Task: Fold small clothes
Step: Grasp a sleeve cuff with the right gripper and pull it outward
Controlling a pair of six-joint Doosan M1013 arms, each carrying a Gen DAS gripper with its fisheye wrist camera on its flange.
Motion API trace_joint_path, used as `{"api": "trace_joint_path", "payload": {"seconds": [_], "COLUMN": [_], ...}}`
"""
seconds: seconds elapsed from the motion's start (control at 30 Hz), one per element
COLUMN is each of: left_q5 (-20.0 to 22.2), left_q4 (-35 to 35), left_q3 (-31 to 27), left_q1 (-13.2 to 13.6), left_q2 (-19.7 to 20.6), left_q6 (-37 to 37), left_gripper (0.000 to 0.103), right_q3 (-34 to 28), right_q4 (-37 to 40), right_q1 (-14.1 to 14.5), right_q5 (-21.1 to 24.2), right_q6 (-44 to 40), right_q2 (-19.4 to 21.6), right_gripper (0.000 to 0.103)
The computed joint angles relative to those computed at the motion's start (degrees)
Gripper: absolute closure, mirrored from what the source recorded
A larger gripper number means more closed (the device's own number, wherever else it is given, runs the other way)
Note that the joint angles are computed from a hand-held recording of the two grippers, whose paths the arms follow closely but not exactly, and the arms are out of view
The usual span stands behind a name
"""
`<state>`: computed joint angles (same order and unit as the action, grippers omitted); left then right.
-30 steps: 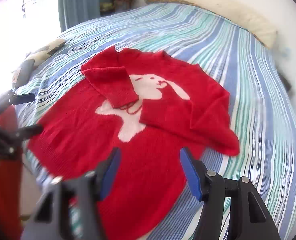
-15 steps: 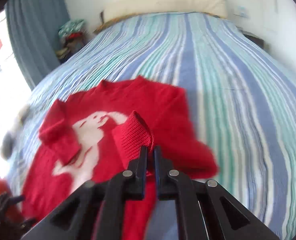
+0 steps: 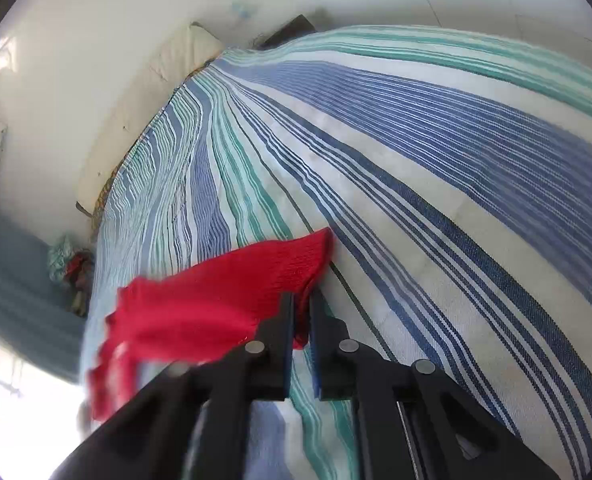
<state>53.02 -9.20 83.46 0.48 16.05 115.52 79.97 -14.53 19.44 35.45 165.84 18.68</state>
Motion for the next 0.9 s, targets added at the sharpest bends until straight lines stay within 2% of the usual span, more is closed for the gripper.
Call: {"api": "trace_joint_path", "payload": {"seconds": [0.07,0.13,0.2,0.23,0.27,0.37,0.4,0.57,0.6,0.63,0.67,0.7,0.73,0.77,0.87,0.9], "left_q5": [0.11,0.17,0.35,0.44,0.42,-0.16,-0.66,-0.59,-0.30,-0.29,-0.73,-1.48,-2.51,-3.86,-8.41,-8.26], "left_q4": [0.99,1.32,1.87,2.19,2.52,3.74,4.33,7.79,8.57,8.90,8.10,6.66,5.70,5.39,3.94,2.94], "left_q3": [0.07,-0.02,-0.10,-0.20,-0.22,-0.05,0.20,0.18,-0.18,-0.65,-1.27,-2.16,-3.40,-4.88,-9.81,-11.75], "left_q1": [-0.20,-0.24,-0.36,-0.42,-0.44,-0.46,-0.50,-0.94,-1.03,-1.01,-0.74,-0.36,-0.14,-0.18,-0.95,-1.37], "left_q2": [0.06,0.27,0.49,0.62,0.71,0.77,0.69,0.45,0.32,0.12,-0.11,-0.21,-0.09,0.25,2.43,3.70], "left_q6": [-0.66,-1.00,-1.66,-2.01,-2.42,-3.22,-3.37,-4.40,-4.48,-4.06,-2.69,-0.76,1.01,2.64,9.37,12.66], "left_gripper": [0.026,0.026,0.026,0.026,0.025,0.021,0.020,0.017,0.017,0.018,0.018,0.018,0.018,0.017,0.011,0.009], "right_q3": [1.03,3.24,3.67,2.66,0.90,-7.12,-8.95,-15.33,-15.93,-16.09,-16.01,-15.45,-14.26,-13.33,-12.21,-11.64], "right_q4": [1.46,2.69,5.11,6.83,5.55,-6.18,-8.09,-13.59,-14.13,-14.55,-15.04,-15.61,-16.58,-19.01,-28.48,-31.03], "right_q1": [-0.42,-0.68,-1.02,-1.06,-0.83,1.67,2.30,4.45,4.68,4.93,5.13,5.30,5.64,6.28,8.88,9.82], "right_q5": [-1.76,-6.82,-9.26,-7.22,-2.18,18.44,22.53,33.57,34.40,34.42,34.34,33.68,32.40,32.14,35.44,35.98], "right_q6": [0.36,1.29,0.16,-2.02,-2.94,-1.59,-2.64,-6.75,-7.63,-8.07,-7.95,-7.38,-6.08,-3.85,1.41,2.94], "right_q2": [-0.26,-1.04,-1.05,-0.55,0.13,3.60,4.67,8.95,9.29,9.32,9.15,8.64,7.64,6.72,4.56,3.55], "right_gripper": [0.083,0.073,0.074,0.098,0.099,0.100,0.101,0.100,0.096,0.087,0.066,0.052,0.032,0.031,0.029,0.029]}}
